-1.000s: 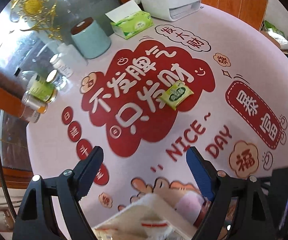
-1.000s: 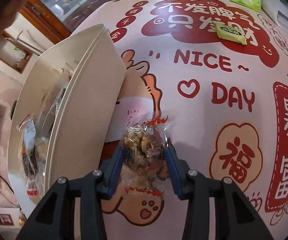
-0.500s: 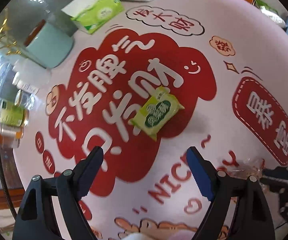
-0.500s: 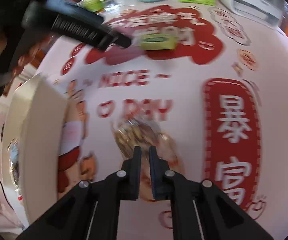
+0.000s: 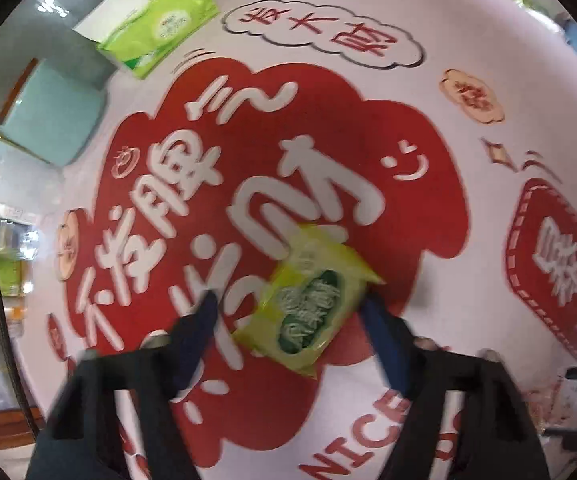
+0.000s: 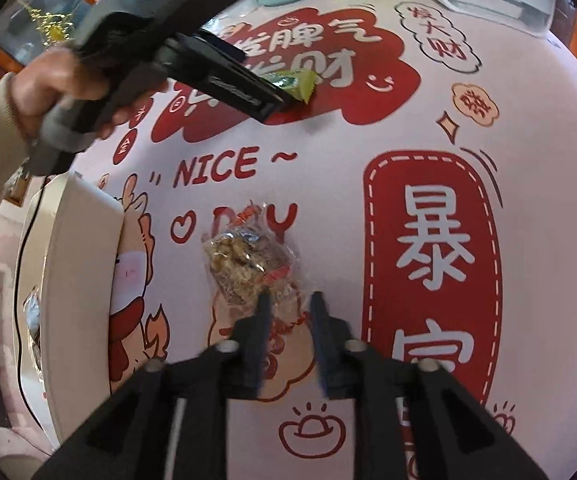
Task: Organize snacks
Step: 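Grasp the green pastry pack with the left tool while the right holds the nut bag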
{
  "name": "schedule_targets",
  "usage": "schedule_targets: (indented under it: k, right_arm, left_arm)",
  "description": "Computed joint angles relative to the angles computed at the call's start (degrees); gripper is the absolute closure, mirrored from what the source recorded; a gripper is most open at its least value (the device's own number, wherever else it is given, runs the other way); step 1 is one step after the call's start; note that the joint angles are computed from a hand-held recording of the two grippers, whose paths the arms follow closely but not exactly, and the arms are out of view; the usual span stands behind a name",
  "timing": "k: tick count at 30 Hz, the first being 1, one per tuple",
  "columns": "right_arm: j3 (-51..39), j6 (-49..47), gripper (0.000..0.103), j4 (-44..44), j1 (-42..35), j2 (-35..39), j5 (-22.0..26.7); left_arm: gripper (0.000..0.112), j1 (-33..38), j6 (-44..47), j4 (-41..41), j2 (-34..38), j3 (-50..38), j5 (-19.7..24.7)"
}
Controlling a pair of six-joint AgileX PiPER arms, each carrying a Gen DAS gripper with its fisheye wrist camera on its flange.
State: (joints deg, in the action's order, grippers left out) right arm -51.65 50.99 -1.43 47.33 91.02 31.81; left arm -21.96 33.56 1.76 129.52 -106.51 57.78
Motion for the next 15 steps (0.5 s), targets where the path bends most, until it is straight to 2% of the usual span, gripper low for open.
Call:
schedule_targets:
  k: [1, 2, 6, 11, 15]
  right_arm:
    - [0.26, 0.15, 0.064, -0.47, 0.08, -0.15, -0.87]
    - [0.37, 0.18, 0.059, -0.9, 0.2, -0.25, -1.43]
    - [-0.97, -4.91, 0.052, 1.24, 0.01, 1.54, -3.75]
    - [-6.82, -9.46, 0.051, 1.12, 0.6, 7.56, -1.2]
    - [-9.65, -7.83, 0.049, -2.2, 1.34, 10.84, 0.67]
  left_arm:
    - [0.073, 0.65, 1.0, -2.37, 0.75, -1.62, 1.97]
    - [0.076, 1.26, 1.86, -4.5, 1.16, -2.45, 3.29]
    - [0.077, 1.49, 2.7, -4.51, -1.86, 3.42, -1.53]
    - [0.077, 2.52, -0.69, -2.78, -4.92, 8.39, -2.54]
    - [0.077, 4.38, -1.61, -4.25, -7.6, 10.76, -1.44]
